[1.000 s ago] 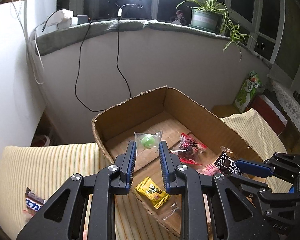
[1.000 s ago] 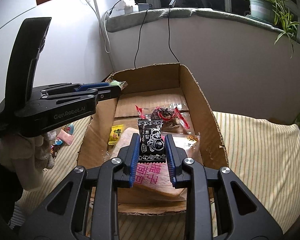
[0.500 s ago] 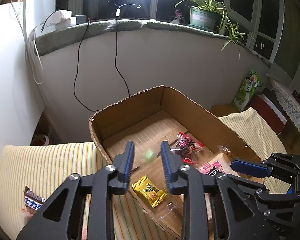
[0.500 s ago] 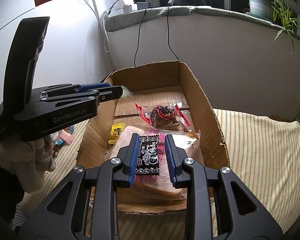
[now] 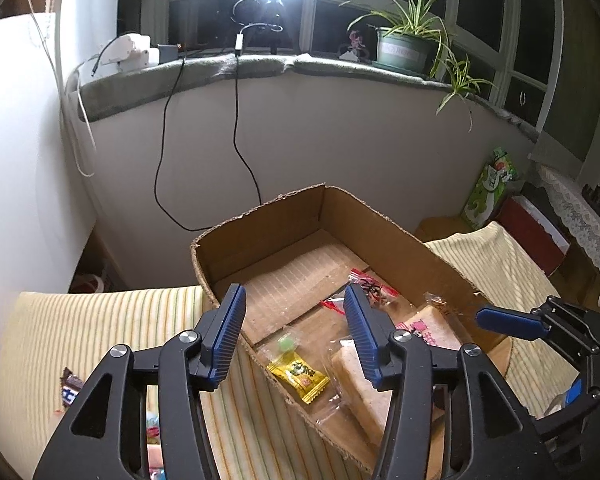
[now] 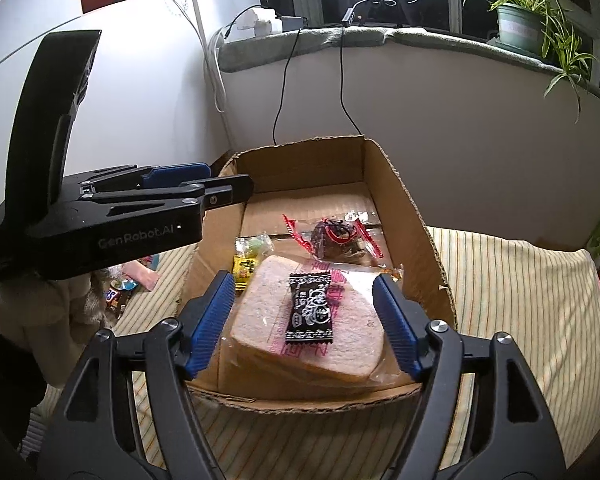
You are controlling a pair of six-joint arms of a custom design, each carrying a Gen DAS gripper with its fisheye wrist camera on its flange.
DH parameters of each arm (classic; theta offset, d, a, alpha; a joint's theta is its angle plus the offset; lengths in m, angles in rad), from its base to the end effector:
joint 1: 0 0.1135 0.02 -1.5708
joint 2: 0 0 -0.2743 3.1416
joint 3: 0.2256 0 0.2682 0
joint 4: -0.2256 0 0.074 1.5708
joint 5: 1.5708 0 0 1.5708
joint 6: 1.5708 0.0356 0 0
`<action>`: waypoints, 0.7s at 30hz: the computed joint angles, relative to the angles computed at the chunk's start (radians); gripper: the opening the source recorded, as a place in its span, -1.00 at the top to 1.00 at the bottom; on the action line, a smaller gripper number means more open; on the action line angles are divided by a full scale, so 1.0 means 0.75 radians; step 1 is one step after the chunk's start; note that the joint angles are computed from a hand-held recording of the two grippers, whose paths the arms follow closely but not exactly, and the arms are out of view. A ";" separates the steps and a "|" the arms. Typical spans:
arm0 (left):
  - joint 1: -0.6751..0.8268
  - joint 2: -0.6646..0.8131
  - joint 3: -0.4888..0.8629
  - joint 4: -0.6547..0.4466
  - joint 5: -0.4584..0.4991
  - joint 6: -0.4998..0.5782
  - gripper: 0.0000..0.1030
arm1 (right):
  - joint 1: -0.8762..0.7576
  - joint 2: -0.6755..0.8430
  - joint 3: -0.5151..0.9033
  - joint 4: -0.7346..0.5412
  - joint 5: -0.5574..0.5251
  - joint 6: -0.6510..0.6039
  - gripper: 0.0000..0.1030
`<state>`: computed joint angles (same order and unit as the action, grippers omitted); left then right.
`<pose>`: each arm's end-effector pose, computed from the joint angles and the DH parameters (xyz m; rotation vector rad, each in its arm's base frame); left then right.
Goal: Organize snacks
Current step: 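Open both grippers over the box, releasing the green candy and black packet, then move both open grippers from the box back to the snack pile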
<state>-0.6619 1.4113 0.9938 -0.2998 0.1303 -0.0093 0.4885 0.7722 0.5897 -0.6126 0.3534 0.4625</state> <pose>0.2512 -0.2016 0.2613 0.8124 2.1850 -0.4925 0.1529 0.0673 0.2398 0.1379 2.3015 0.0650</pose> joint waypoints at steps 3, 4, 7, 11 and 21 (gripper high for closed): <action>0.014 -0.056 -0.023 -0.014 0.011 0.007 0.00 | 0.061 -0.004 0.016 -0.027 0.040 0.040 -0.44; 0.018 -0.071 -0.028 -0.020 0.014 0.007 0.00 | 0.084 -0.003 0.023 -0.038 0.057 0.054 -0.44; 0.047 -0.132 -0.056 -0.035 0.032 0.012 0.00 | 0.154 0.002 0.046 -0.067 0.104 0.098 -0.44; 0.127 -0.220 -0.093 -0.068 0.077 0.026 0.00 | 0.269 0.017 0.074 -0.101 0.169 0.165 -0.44; 0.482 -0.450 -0.199 -0.190 0.256 0.139 0.00 | 0.507 0.115 0.133 -0.100 0.268 0.284 -0.44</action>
<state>-0.3007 1.0740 0.8442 -0.4423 0.3222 0.0948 0.8685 0.8586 0.6897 -0.6874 0.5545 0.6754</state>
